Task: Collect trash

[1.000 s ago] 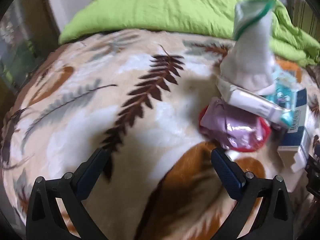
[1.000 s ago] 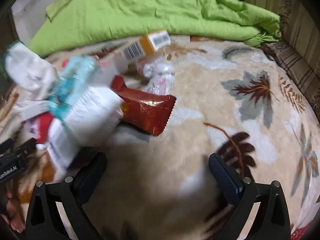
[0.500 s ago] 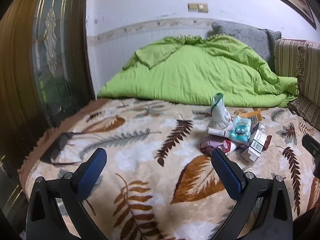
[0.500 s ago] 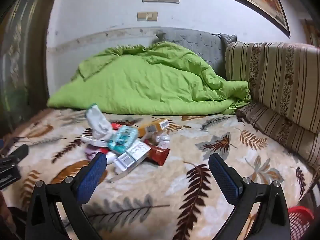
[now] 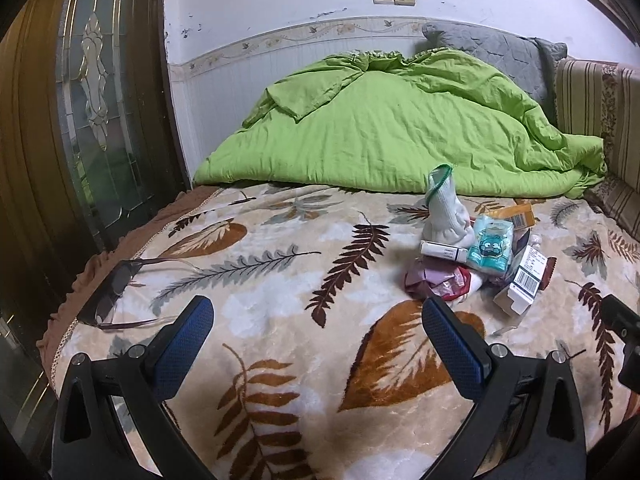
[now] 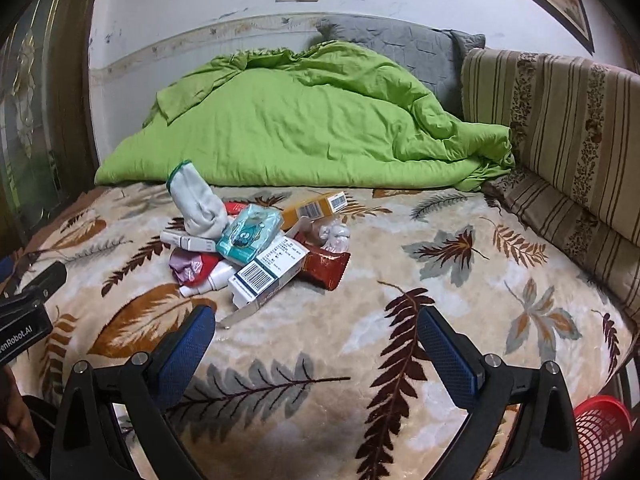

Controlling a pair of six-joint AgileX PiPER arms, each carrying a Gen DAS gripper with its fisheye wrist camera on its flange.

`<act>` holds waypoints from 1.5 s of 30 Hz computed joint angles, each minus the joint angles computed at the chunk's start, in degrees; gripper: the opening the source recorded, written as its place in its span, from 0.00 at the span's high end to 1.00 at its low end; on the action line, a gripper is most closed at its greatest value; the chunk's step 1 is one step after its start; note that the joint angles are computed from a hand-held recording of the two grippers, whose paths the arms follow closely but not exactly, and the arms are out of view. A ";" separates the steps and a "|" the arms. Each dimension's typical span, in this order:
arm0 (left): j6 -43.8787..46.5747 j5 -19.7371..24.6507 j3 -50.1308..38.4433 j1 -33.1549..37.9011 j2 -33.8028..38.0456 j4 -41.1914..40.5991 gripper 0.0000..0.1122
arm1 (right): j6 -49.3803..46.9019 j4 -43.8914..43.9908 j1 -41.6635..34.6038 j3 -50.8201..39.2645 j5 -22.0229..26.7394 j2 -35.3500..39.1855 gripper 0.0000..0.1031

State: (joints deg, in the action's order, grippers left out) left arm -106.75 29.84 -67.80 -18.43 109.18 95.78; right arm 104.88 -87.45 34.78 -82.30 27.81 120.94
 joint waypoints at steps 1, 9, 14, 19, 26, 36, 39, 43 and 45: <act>-0.05 -0.08 0.03 0.01 0.04 0.08 0.08 | -0.39 0.07 0.00 0.04 -0.02 -0.11 0.01; 1.59 0.30 -0.89 -0.27 0.58 -2.07 0.08 | -1.25 1.56 -0.28 0.30 -0.15 -0.54 0.01; 1.36 0.41 -0.95 -0.36 0.66 -2.11 0.08 | -1.84 1.50 -0.62 0.49 -0.58 -0.82 0.01; 1.10 0.22 -0.79 -0.27 0.63 -1.79 0.08 | -1.32 0.89 -0.59 0.84 -0.53 -0.94 0.01; -1.13 -0.27 0.09 -0.48 0.49 0.81 0.08 | -1.21 0.91 -0.69 0.96 -0.97 -1.17 0.01; -0.78 -0.44 0.20 -0.51 0.42 0.83 0.08 | -2.33 2.12 -0.67 0.62 -1.09 -1.02 0.01; -0.69 -0.46 0.20 -0.51 0.41 0.79 0.08 | -3.58 3.48 -0.66 -0.15 -1.05 -0.54 0.01; -0.56 -0.34 0.09 -0.71 0.49 0.51 0.08 | -3.66 3.76 -0.83 -0.17 -1.34 -0.45 0.01; -0.30 -0.36 0.00 -0.67 0.47 0.27 0.08 | -3.67 3.69 -0.86 -0.11 -1.35 -0.50 0.01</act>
